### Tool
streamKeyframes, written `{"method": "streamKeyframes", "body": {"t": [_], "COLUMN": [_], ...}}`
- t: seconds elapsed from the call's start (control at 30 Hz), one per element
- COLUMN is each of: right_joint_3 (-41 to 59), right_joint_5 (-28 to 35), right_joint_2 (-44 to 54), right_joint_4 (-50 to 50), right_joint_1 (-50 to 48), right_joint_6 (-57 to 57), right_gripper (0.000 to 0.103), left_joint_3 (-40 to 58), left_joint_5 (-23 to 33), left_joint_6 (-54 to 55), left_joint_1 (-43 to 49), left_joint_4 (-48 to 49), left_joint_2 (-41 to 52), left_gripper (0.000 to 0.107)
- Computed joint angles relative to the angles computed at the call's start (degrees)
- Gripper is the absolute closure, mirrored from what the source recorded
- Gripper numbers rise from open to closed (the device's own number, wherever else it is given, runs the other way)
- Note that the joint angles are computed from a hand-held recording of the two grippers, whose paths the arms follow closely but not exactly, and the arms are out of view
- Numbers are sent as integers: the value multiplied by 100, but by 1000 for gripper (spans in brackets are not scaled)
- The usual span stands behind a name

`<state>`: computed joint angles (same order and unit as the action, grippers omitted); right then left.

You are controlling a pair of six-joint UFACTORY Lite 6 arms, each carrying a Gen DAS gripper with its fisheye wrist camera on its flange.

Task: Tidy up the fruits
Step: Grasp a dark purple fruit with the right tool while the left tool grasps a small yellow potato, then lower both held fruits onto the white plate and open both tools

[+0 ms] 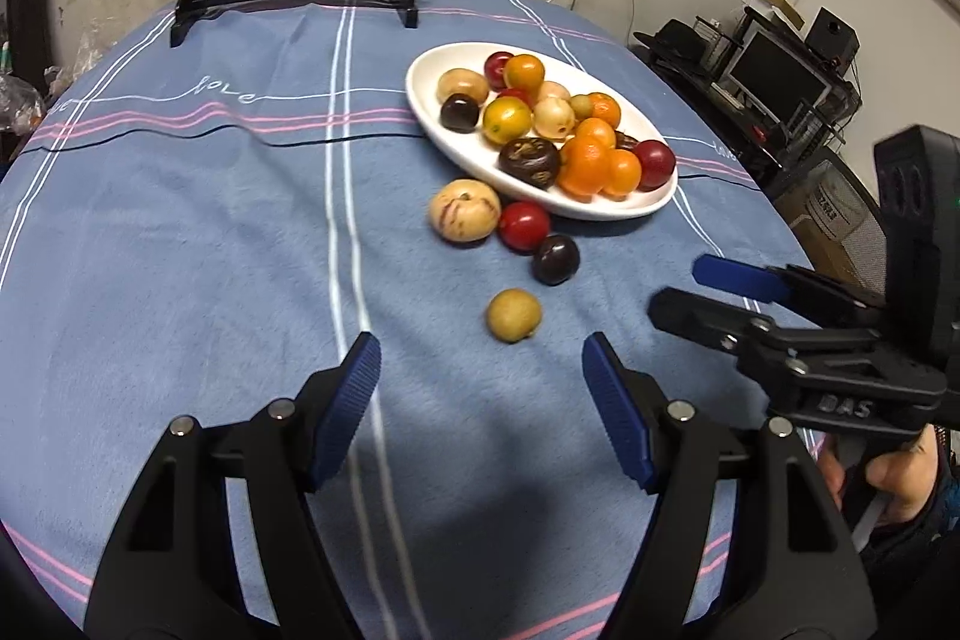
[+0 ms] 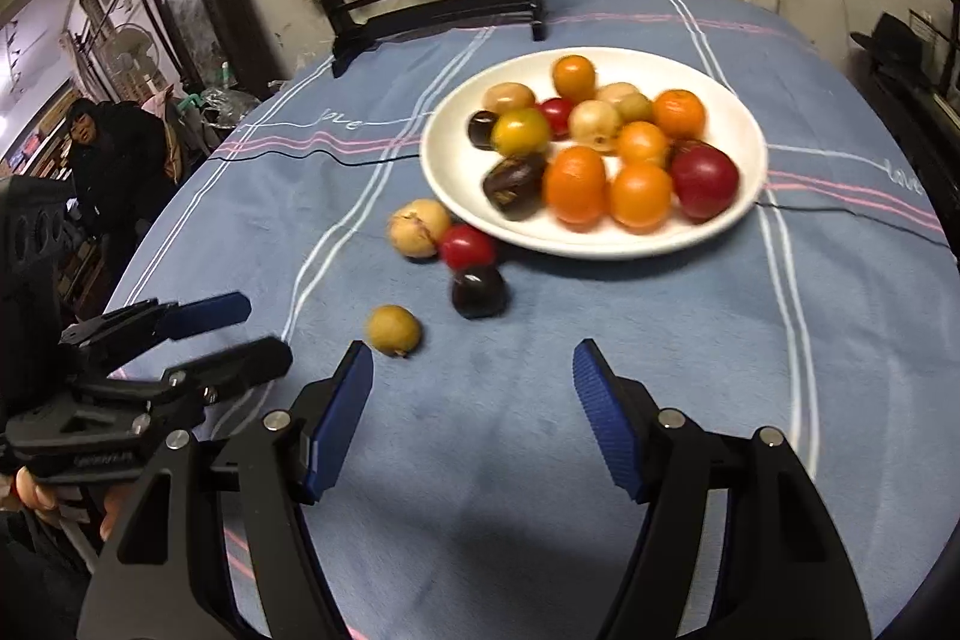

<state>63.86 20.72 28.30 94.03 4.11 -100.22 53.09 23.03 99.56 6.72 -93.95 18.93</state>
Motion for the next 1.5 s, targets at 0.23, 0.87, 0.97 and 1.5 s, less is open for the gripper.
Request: {"method": "streamKeyframes", "body": {"t": [0.23, 0.87, 0.97, 1.5], "right_joint_3": [1521, 223, -237, -493], "right_joint_5": [-519, -163, 14, 613], "right_joint_2": [1294, 297, -76, -249], "right_joint_4": [-1378, -212, 88, 197], "right_joint_1": [440, -216, -497, -995], "right_joint_6": [1628, 214, -189, -382], "right_gripper": [54, 73, 73, 73], "left_joint_3": [-127, 1203, 1574, 1696], "left_joint_5": [344, 248, -47, -368], "left_joint_6": [141, -735, -1141, -1037], "left_joint_1": [432, -449, -686, -857], "left_joint_4": [37, 749, 1026, 841], "left_joint_2": [-22, 1301, 1648, 1765], "left_gripper": [36, 35, 47, 79]}}
